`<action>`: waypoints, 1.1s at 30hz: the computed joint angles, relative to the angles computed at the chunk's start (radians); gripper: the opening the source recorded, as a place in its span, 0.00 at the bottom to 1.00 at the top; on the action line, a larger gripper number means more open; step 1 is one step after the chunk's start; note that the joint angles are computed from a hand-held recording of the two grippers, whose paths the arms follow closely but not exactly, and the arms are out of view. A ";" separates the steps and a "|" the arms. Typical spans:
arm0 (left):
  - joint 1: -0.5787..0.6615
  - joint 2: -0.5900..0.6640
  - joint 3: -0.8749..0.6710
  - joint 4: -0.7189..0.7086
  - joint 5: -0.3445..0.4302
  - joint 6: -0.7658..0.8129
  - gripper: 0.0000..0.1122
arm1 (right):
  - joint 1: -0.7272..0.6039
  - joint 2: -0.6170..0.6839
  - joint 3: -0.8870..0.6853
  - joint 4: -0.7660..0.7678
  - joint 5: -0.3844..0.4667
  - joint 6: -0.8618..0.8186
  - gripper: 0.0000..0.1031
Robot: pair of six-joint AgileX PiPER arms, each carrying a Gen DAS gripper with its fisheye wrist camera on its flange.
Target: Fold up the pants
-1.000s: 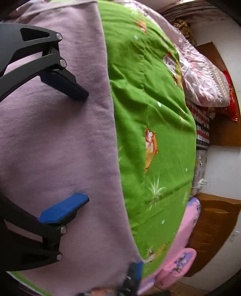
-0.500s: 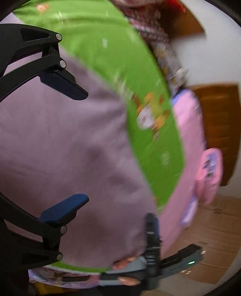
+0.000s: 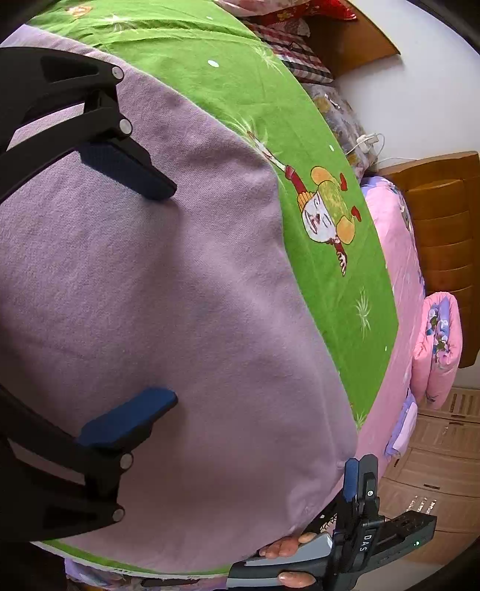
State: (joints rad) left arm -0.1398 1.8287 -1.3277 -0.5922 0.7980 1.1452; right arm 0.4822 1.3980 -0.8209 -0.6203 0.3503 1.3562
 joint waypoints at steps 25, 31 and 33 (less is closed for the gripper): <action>-0.005 -0.034 0.048 0.020 -0.054 -0.059 0.90 | 0.667 0.159 -0.279 -0.111 0.814 0.349 0.86; -0.007 -0.036 0.051 0.019 -0.057 -0.061 0.90 | 0.671 0.213 -0.258 -0.039 0.707 0.289 0.88; -0.006 -0.035 0.050 0.017 -0.055 -0.060 0.90 | 0.662 0.191 -0.234 -0.034 0.689 0.312 0.88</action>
